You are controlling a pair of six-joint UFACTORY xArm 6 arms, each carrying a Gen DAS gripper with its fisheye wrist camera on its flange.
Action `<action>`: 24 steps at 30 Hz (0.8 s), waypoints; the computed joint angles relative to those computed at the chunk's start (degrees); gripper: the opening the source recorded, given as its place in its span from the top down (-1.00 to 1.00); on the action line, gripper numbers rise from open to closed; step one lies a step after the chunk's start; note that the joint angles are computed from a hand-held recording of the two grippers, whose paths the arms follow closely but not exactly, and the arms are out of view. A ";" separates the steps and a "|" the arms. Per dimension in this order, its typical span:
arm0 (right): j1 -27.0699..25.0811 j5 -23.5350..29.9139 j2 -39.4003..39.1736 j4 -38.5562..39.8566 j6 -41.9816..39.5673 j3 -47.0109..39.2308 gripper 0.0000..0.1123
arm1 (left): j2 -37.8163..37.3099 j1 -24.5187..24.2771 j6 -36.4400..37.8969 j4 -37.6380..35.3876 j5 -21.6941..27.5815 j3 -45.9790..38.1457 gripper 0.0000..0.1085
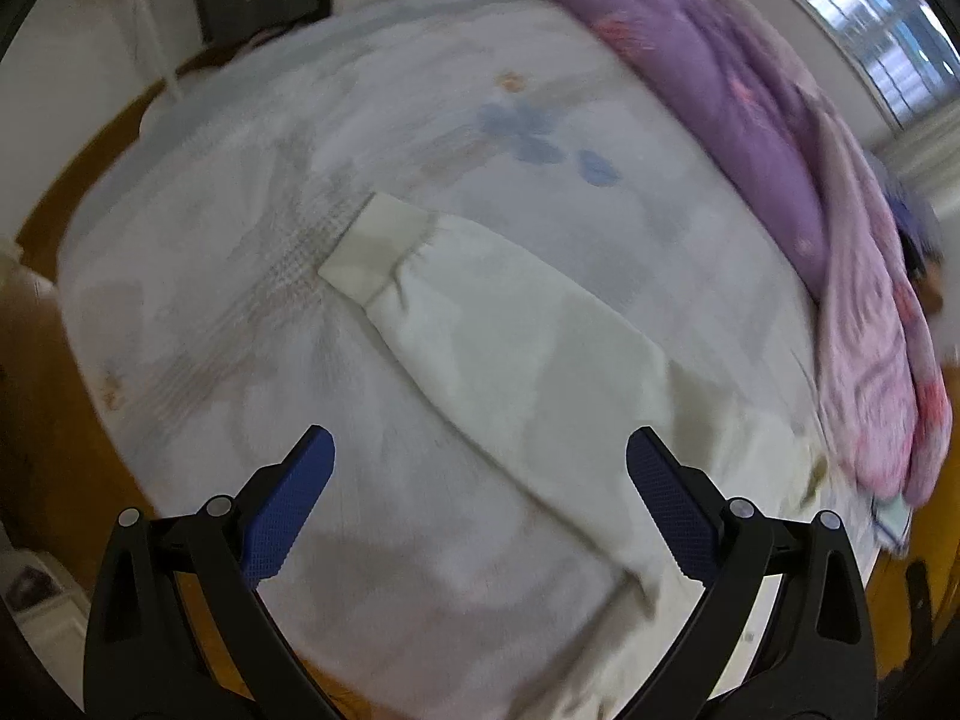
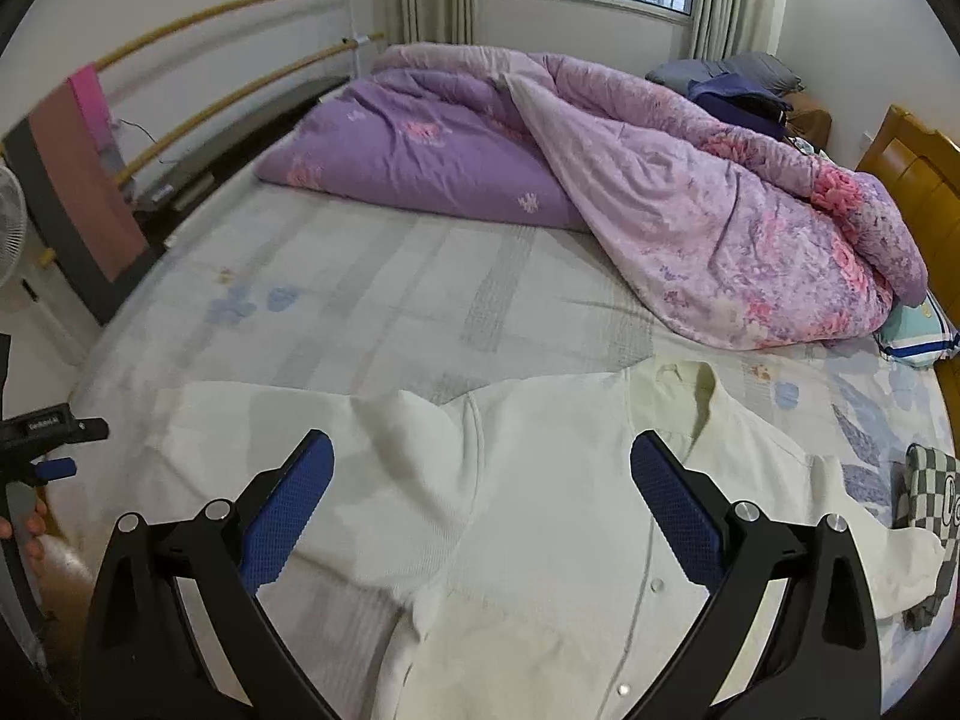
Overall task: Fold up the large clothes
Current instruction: 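Grasp the sleeve cuff with the left gripper while the right gripper grasps the jacket body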
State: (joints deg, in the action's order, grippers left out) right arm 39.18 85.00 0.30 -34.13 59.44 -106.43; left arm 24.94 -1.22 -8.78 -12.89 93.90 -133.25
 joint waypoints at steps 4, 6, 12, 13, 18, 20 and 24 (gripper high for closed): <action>-4.26 -3.48 3.25 2.47 -0.96 2.18 -0.70 | 8.59 1.84 -1.56 -1.23 -0.88 -4.63 -0.80; -5.70 -5.39 3.95 3.50 -0.51 3.67 -0.70 | 12.02 2.58 -3.48 -1.72 -2.55 -5.03 -0.79; -8.26 -8.22 5.79 8.50 -0.09 6.02 -0.70 | 17.35 4.51 -10.36 -6.24 -8.07 -3.50 -0.31; -8.28 -7.82 6.12 8.59 -0.59 5.99 -0.70 | 17.51 4.66 -11.19 -6.87 -9.58 -2.49 -0.30; -8.14 -7.39 6.42 9.70 -1.34 7.12 -0.70 | 18.85 5.02 -16.50 -8.16 -13.04 -0.50 -0.21; -8.05 -7.51 6.03 9.86 -1.14 8.17 -0.70 | 17.81 5.09 -16.99 -7.99 -14.68 1.62 -0.05; -9.05 -9.82 4.21 12.53 -0.56 12.28 -0.70 | 14.25 4.98 -10.99 -9.18 -18.87 6.55 0.45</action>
